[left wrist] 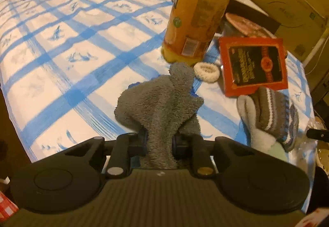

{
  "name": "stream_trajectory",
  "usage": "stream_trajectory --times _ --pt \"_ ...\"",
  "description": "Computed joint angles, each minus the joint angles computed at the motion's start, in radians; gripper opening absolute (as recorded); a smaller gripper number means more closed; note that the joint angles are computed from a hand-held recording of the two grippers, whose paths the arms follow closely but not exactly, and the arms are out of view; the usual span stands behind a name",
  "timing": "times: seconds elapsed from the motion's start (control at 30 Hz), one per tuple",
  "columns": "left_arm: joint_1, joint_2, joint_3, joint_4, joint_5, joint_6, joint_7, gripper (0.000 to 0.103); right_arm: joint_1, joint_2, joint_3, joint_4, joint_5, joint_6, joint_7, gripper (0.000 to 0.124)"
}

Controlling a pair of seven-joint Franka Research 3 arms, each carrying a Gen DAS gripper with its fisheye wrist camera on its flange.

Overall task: Organize soft objects
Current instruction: 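Lift the swab bag with the right tool while the left carries the sock toward the box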

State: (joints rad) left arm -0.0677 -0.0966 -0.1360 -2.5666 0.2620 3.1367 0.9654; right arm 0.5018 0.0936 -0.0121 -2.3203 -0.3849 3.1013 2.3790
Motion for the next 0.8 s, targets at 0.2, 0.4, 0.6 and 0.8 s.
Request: stream_trajectory --times 0.2,0.4,0.6,0.8 --pt "0.082 -0.045 -0.027 0.022 0.139 -0.028 -0.022 0.018 -0.008 0.005 -0.031 0.033 -0.068 0.0 0.005 0.071" --pt "0.136 -0.032 -0.012 0.098 0.229 -0.052 0.0 0.017 -0.04 0.029 -0.031 0.094 -0.029 0.015 -0.088 0.071" --pt "0.159 0.048 0.02 0.241 0.302 -0.075 0.02 0.018 -0.099 0.089 0.015 0.204 0.145 0.028 -0.296 0.071" --pt "0.148 0.18 0.054 0.447 0.283 -0.093 0.111 0.018 -0.243 0.199 0.171 0.387 0.368 0.013 -0.549 0.071"
